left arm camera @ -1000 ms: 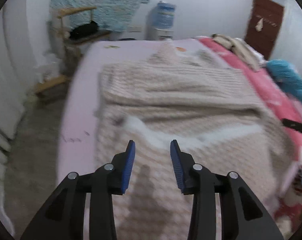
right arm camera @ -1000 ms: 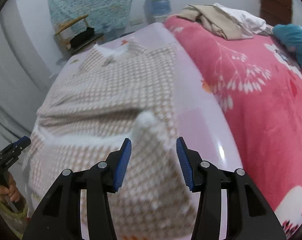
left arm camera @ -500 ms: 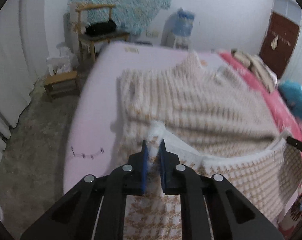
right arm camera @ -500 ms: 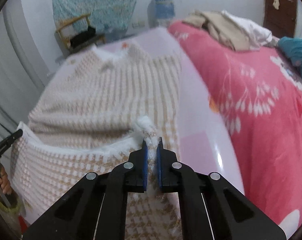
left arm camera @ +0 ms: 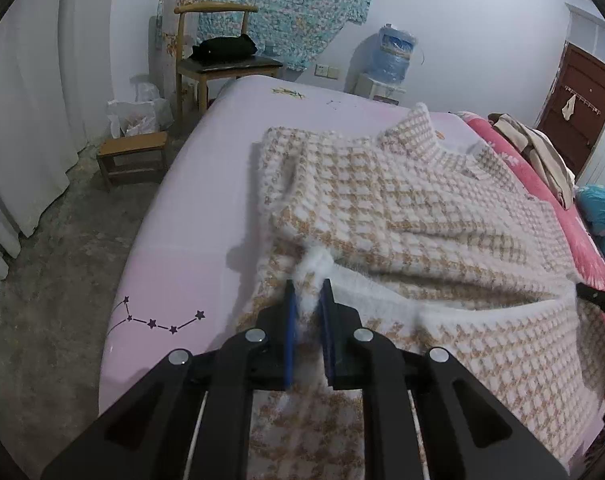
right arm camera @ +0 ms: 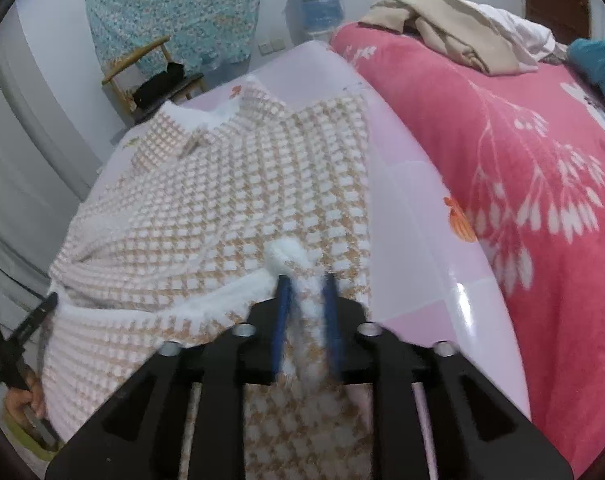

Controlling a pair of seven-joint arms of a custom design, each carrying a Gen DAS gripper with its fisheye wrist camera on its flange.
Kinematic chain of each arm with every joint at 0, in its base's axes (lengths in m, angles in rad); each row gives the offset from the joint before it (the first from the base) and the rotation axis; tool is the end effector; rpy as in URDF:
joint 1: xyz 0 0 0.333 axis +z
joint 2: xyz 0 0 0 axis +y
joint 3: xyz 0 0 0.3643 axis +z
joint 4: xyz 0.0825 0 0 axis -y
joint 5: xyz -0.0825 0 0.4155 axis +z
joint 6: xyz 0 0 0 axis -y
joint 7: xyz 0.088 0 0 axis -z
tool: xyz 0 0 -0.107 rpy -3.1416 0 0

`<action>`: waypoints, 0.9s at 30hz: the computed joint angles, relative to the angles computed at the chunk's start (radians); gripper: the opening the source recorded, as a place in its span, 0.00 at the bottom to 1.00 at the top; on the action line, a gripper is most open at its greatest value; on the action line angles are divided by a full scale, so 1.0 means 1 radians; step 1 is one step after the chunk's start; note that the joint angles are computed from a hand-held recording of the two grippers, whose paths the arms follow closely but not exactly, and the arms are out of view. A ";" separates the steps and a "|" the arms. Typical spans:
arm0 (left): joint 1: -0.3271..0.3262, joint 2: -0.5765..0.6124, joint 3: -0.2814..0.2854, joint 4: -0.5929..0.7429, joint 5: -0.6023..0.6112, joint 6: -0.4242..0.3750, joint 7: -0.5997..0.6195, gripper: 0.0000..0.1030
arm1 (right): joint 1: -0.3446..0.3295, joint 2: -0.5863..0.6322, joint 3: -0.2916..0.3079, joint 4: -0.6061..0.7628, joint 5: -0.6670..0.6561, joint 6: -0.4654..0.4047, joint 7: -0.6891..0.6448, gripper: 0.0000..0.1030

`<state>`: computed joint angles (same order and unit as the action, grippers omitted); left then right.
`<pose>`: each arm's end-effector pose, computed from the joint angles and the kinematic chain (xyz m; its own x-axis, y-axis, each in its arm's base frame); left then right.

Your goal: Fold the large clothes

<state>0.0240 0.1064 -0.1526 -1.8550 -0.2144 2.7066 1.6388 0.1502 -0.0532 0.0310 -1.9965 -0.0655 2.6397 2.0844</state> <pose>0.6689 -0.0744 0.5855 -0.0946 -0.9813 0.1675 -0.7415 -0.0428 -0.6695 0.6057 0.1131 0.6011 -0.1883 -0.9472 -0.2597 -0.7473 0.3097 -0.5878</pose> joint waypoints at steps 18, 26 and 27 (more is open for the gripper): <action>-0.006 -0.069 0.000 -0.039 0.004 0.033 0.043 0.23 | 0.123 0.056 0.043 0.061 0.220 -0.081 -0.306 0.11; -0.112 -0.212 0.067 -0.108 -0.607 -0.293 0.655 0.36 | 0.117 0.053 0.032 0.053 0.282 -0.071 -0.301 0.11; -0.116 -0.208 0.057 -0.116 -0.559 -0.309 0.626 0.36 | 0.117 0.044 0.032 0.052 0.258 -0.078 -0.282 0.11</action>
